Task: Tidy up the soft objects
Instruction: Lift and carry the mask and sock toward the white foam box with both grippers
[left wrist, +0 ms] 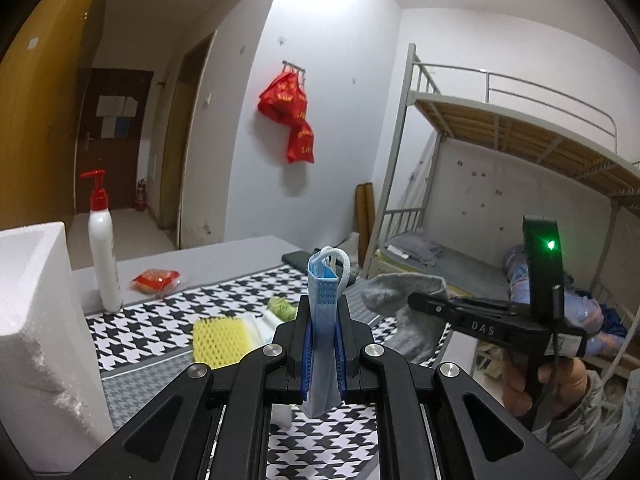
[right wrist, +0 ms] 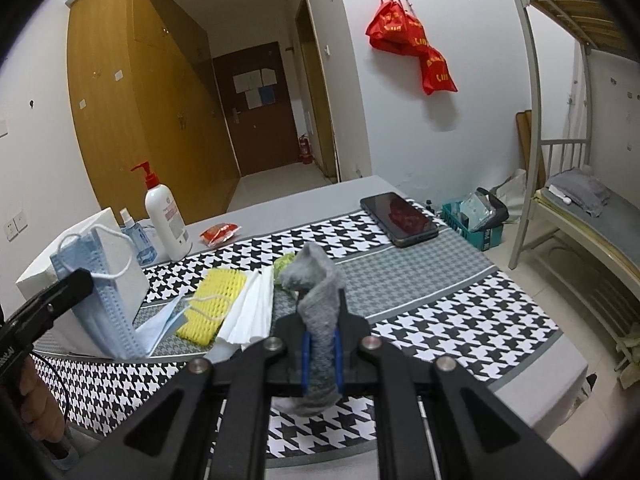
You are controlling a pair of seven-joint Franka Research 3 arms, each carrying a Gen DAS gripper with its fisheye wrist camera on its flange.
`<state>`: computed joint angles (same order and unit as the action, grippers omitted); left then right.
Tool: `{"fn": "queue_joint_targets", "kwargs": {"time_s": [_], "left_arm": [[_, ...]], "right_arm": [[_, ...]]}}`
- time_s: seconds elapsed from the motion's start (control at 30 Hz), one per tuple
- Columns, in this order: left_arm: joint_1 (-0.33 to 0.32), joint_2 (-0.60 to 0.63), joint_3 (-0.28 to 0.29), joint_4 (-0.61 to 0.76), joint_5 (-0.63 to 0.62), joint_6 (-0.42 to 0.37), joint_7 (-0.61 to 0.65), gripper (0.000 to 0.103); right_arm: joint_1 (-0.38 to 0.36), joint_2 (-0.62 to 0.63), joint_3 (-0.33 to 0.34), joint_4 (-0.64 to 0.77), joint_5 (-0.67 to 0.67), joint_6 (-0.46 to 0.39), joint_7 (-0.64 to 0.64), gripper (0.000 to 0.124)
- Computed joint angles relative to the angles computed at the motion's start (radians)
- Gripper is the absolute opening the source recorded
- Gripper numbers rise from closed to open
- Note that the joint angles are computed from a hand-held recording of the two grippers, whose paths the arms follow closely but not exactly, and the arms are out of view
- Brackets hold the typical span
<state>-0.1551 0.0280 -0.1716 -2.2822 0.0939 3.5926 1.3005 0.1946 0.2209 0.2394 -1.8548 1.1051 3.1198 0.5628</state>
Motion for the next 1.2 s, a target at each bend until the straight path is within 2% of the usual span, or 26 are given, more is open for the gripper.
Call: {"fn": "queue_joint_targets", "kwargs": {"time_s": [0.1,0.17,0.3,0.53,0.8,0.97,1.1,1.2], "left_arm": [[0.001,-0.012,0.000,-0.005,-0.014,0.009,0.004,0.010],[-0.005,-0.019,-0.005,-0.008,-0.070,0.012,0.048,0.010],[-0.029,-0.033,-0.033,0.003,-0.326,-0.029,0.277,0.010],[-0.051,-0.040,-0.066,0.019,-0.598,-0.018,0.530,0.010],[-0.050,-0.064,-0.078,0.013,-0.670,0.005,0.607,0.010],[-0.046,-0.068,-0.115,0.050,-0.847,0.016,0.778,0.010],[-0.051,-0.075,-0.118,0.065,-0.918,0.028,0.853,0.010],[-0.055,-0.082,-0.123,0.071,-0.962,0.049,0.905,0.010]], "right_arm": [[-0.014,-0.012,0.020,-0.002,0.059,0.006,-0.063,0.012],[-0.012,-0.018,0.021,-0.003,0.095,0.008,-0.098,0.012],[0.010,-0.023,0.008,-0.002,0.134,0.022,-0.147,0.012],[0.030,-0.031,0.011,0.014,0.218,0.026,-0.254,0.012],[0.071,-0.048,-0.020,0.029,0.298,0.011,-0.340,0.012],[0.092,-0.050,-0.034,0.049,0.355,0.002,-0.405,0.012],[0.104,-0.057,-0.045,0.082,0.526,-0.031,-0.568,0.012],[0.131,-0.055,-0.068,0.099,0.565,-0.042,-0.603,0.012]]}}
